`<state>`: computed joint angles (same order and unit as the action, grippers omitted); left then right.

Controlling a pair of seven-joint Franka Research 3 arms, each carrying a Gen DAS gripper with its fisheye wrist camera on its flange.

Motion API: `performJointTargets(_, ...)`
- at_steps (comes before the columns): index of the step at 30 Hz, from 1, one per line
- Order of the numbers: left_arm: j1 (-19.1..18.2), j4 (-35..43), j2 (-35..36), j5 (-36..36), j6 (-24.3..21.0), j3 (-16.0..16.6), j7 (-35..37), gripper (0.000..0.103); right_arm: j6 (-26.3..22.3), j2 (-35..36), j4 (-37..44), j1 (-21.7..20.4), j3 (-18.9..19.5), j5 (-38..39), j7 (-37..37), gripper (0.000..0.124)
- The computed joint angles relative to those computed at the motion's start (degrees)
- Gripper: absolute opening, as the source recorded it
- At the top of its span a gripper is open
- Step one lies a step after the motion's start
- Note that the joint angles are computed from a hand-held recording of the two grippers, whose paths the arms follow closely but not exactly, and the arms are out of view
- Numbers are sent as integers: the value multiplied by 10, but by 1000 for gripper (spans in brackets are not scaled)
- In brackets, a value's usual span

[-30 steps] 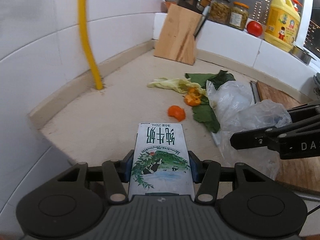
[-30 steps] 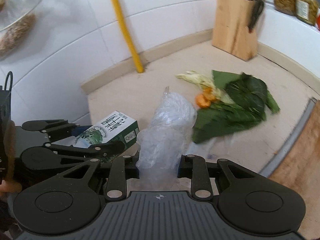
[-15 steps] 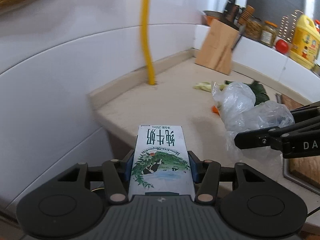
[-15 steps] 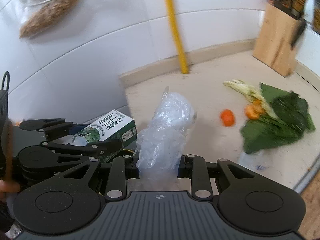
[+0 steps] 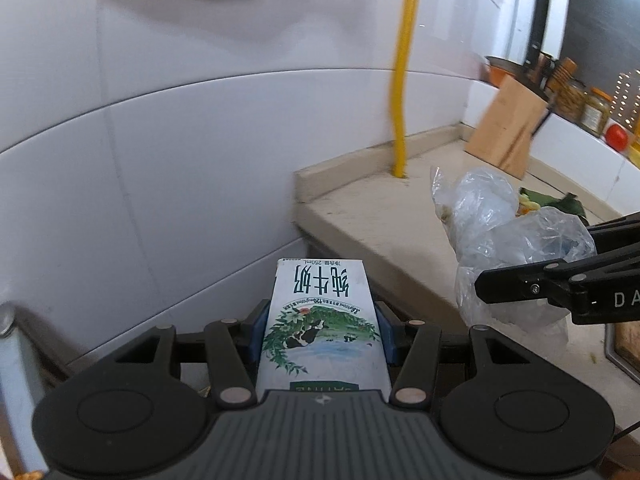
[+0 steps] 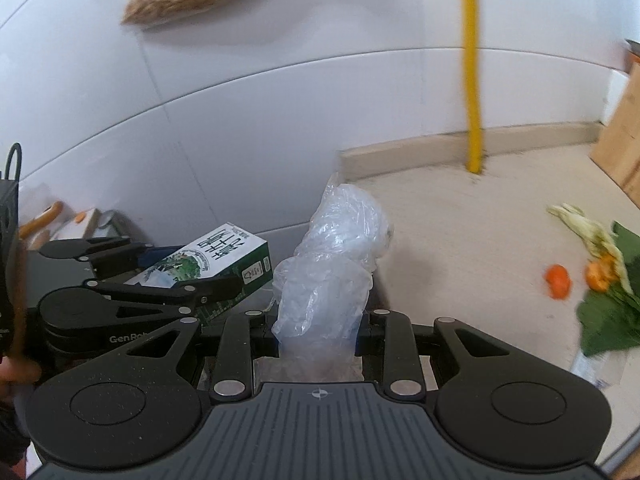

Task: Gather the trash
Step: 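Carry the milk carton and plastic bag with both grippers down to the black bin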

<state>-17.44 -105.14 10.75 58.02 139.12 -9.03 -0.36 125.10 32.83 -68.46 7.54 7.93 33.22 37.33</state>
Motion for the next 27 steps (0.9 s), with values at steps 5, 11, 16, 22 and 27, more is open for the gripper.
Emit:
performJointTargets(5, 6, -32, -22, 10, -5, 0, -29, 46, 0, 3, -1, 13, 6, -4, -8, 34)
performJointTargets(11, 18, -54, -34, 12, -7, -4, -47, 46, 3, 0, -9, 27, 8, -10, -11, 34)
performJointTargets(16, 25, -63, -38, 14, -5, -5, -58, 46, -4, 4, -5, 32, 8, -14, -8, 34)
performJointTargets(22, 32, -67, -37, 14, -1, -4, -62, 46, -9, 13, 5, 39, 8, -21, -2, 34)
performJointTargets(27, 34, -61, -28, 6, -2, -2, -64, 46, -10, 22, 13, 44, 5, -30, 9, 34)
